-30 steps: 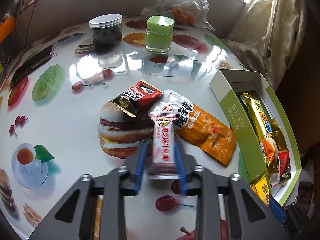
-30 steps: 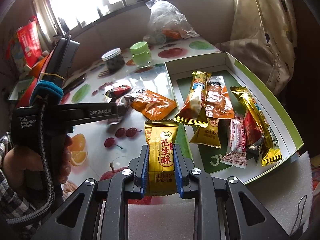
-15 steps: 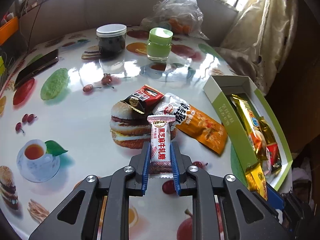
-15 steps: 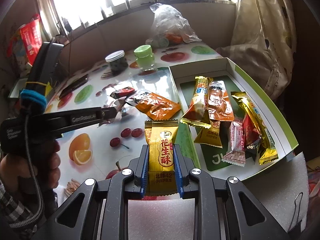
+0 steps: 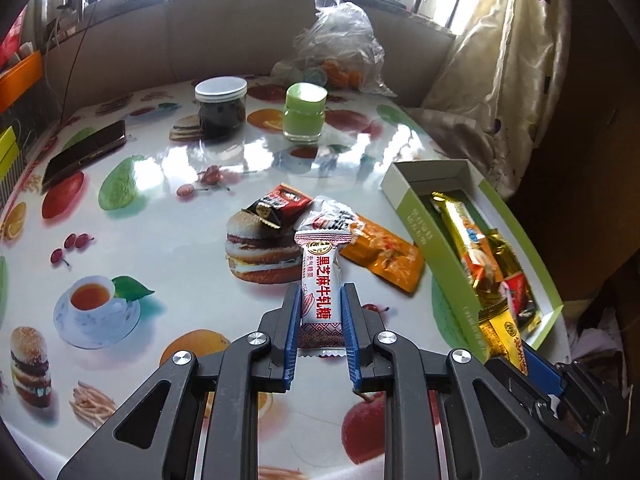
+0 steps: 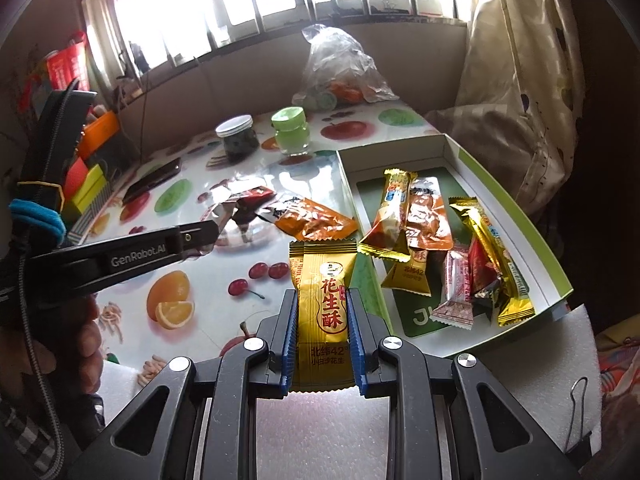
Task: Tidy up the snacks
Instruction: 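Lift the pink-white candy with left gripper while right carries the yellow candy toward the box, then lower the pink-white candy into the box with left gripper while right lowers the yellow candy in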
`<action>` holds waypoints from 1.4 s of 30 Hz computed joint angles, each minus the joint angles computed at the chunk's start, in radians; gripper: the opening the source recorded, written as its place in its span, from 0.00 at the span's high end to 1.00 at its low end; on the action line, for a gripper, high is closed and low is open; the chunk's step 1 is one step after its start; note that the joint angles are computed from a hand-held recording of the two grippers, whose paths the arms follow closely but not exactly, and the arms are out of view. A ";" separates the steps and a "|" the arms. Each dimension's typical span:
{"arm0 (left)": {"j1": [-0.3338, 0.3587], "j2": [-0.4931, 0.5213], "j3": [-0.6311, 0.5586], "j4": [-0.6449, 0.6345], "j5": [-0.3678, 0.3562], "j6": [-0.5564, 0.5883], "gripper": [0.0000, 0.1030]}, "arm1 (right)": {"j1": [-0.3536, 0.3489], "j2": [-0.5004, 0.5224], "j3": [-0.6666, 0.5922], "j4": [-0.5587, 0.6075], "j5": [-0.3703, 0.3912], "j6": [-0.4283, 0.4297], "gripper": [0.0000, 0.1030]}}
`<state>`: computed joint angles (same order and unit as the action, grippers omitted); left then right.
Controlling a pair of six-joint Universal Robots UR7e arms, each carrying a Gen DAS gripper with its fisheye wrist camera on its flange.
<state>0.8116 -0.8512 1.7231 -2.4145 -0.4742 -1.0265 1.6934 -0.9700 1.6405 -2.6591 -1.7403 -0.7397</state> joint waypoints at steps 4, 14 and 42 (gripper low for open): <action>-0.011 0.002 -0.005 -0.013 0.012 0.021 0.80 | -0.002 -0.010 0.006 -0.016 0.003 0.004 0.79; -0.020 0.040 -0.057 -0.082 0.016 0.132 0.80 | -0.014 -0.025 0.000 -0.044 0.004 0.022 0.79; 0.042 0.213 -0.302 -0.167 -0.142 0.350 0.80 | -0.066 0.044 -0.137 -0.025 -0.053 0.063 0.79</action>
<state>0.8533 -0.6378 1.4216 -2.5811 -0.6163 -0.6762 1.6277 -0.9261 1.5032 -2.6842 -1.7937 -0.6769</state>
